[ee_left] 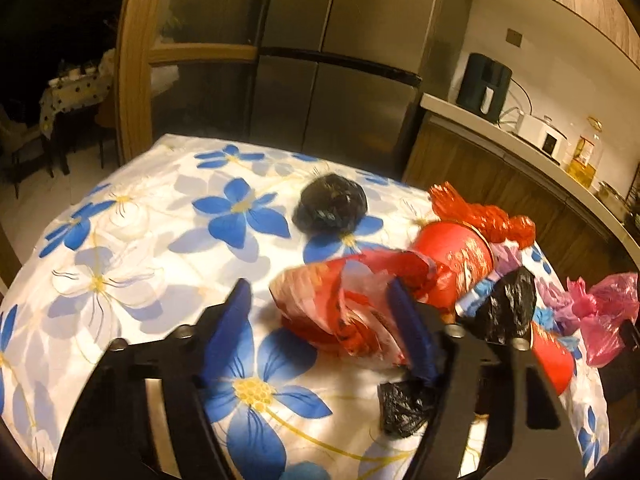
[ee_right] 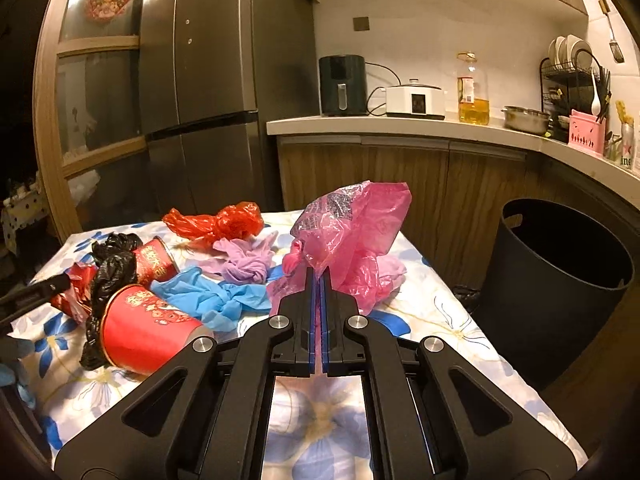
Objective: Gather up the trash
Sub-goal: 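Grasp the pink plastic bag with the right tool while the left tool grasps a red bag, then carry the pink bag in the right tool and the red bag in the left tool over the bin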
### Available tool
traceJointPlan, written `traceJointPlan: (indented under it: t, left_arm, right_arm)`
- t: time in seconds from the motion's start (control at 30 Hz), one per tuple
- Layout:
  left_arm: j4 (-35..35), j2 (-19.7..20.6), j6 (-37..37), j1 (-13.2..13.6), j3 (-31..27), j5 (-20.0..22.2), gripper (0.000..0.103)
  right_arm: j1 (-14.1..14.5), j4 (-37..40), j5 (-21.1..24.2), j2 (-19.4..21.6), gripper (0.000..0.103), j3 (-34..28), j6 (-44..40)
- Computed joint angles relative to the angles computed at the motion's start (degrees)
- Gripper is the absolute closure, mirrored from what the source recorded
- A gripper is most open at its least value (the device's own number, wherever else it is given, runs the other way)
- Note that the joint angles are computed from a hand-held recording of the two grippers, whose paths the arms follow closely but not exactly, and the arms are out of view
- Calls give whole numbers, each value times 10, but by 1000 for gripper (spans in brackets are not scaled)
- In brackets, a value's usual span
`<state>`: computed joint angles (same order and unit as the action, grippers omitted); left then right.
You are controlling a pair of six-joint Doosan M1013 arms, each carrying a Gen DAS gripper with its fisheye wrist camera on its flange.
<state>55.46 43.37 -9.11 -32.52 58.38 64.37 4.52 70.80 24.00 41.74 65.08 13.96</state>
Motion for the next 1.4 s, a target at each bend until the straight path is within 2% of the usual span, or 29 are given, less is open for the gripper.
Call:
traceJointPlan:
  t: [0.03, 0.1, 0.17, 0.27, 0.33, 0.37, 0.47, 0.87, 1.17, 1.4]
  left_arm:
    - [-6, 0, 6, 1, 1, -7, 49]
    - [-21, 0, 19, 2, 0, -14, 64]
    - [-24, 0, 20, 2, 2, -19, 67]
    - [-27, 0, 16, 2, 3, -17, 82]
    - [-25, -3, 7, 2, 8, -20, 86]
    - [-20, -4, 1, 1, 10, -19, 91]
    - [-7, -7, -10, -5, 14, -8, 96]
    - [79, -31, -63, -44, 35, 24, 98]
    - [103, -23, -40, -60, 10, 13, 98]
    - [112, -2, 5, -69, -33, -8, 98]
  right_arm:
    - [0, 5, 1, -2, 101, 2, -5]
    - [-1, 12, 2, -5, 101, 6, -14]
    - [-3, 25, 3, -9, 101, 12, -26]
    - [-4, 35, 4, -13, 101, 19, -35]
    - [-6, 40, 6, -15, 101, 22, -40]
    - [-7, 45, 6, -17, 101, 25, -46]
    - [-10, 60, 10, -22, 101, 32, -60]
    - [-24, 142, 31, -48, 101, 68, -139]
    - [-38, 188, 46, -68, 102, 96, -183]
    - [-50, 213, 45, -74, 102, 103, -198]
